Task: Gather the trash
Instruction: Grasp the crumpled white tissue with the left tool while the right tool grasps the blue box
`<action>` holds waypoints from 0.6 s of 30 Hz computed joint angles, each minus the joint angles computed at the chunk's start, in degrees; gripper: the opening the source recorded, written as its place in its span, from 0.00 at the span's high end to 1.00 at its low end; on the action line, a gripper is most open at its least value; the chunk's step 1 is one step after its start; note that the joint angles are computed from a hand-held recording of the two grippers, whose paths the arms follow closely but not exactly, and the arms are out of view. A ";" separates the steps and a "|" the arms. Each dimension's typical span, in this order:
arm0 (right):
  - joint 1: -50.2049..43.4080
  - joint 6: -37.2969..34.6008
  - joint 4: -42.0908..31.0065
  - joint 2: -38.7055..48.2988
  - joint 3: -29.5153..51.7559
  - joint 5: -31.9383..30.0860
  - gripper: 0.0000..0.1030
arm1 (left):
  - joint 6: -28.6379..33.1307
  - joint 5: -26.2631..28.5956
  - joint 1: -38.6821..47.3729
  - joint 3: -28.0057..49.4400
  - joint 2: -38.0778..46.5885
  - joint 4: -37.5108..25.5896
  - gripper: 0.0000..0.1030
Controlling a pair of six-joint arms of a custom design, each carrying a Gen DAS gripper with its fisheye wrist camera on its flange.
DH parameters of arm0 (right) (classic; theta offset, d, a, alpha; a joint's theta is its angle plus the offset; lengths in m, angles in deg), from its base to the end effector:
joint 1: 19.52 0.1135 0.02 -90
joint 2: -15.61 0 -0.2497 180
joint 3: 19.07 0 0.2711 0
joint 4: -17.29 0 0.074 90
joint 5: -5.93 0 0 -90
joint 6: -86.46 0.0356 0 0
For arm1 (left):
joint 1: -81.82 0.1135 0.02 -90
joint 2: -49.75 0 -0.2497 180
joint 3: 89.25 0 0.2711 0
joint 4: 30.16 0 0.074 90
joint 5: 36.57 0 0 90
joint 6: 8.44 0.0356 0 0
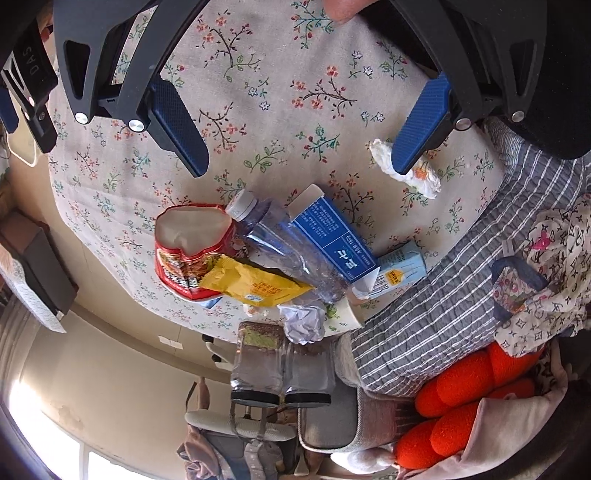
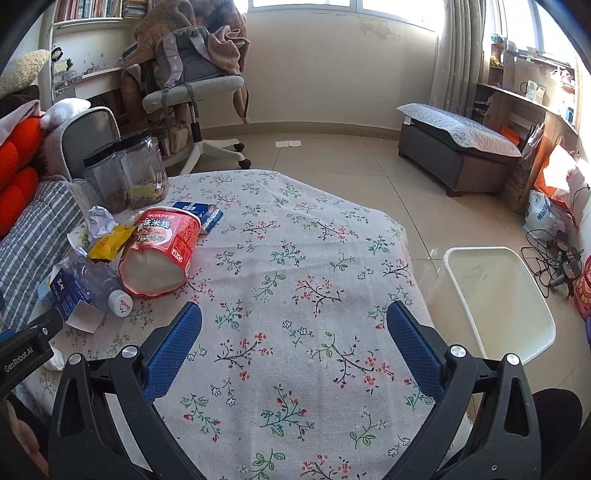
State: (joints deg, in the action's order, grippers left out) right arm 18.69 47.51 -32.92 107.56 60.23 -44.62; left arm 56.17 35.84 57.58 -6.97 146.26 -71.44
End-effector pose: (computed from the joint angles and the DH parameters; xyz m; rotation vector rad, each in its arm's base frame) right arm 0.2806 0.1921 0.2134 0.4606 2.2911 -0.1993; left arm 0.3438 -0.1430 0.2060 -0.1435 2.4706 0.0251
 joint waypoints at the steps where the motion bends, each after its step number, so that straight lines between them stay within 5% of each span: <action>1: -0.45 -0.44 0.09 0.43 0.07 -1.28 0.07 | -1.12 -0.12 1.11 0.79 0.98 -1.07 0.06; 5: -1.99 -1.86 1.06 1.13 -0.66 -5.60 0.07 | -4.40 1.52 7.90 7.18 6.61 -7.01 0.06; 12: -6.43 -1.61 3.76 0.90 -3.01 -13.40 0.07 | -10.60 17.78 21.32 15.41 14.42 -15.40 0.07; 18: -8.54 -2.22 4.82 1.53 -3.55 -16.85 0.07 | -10.68 25.96 25.84 20.30 20.31 -19.76 0.12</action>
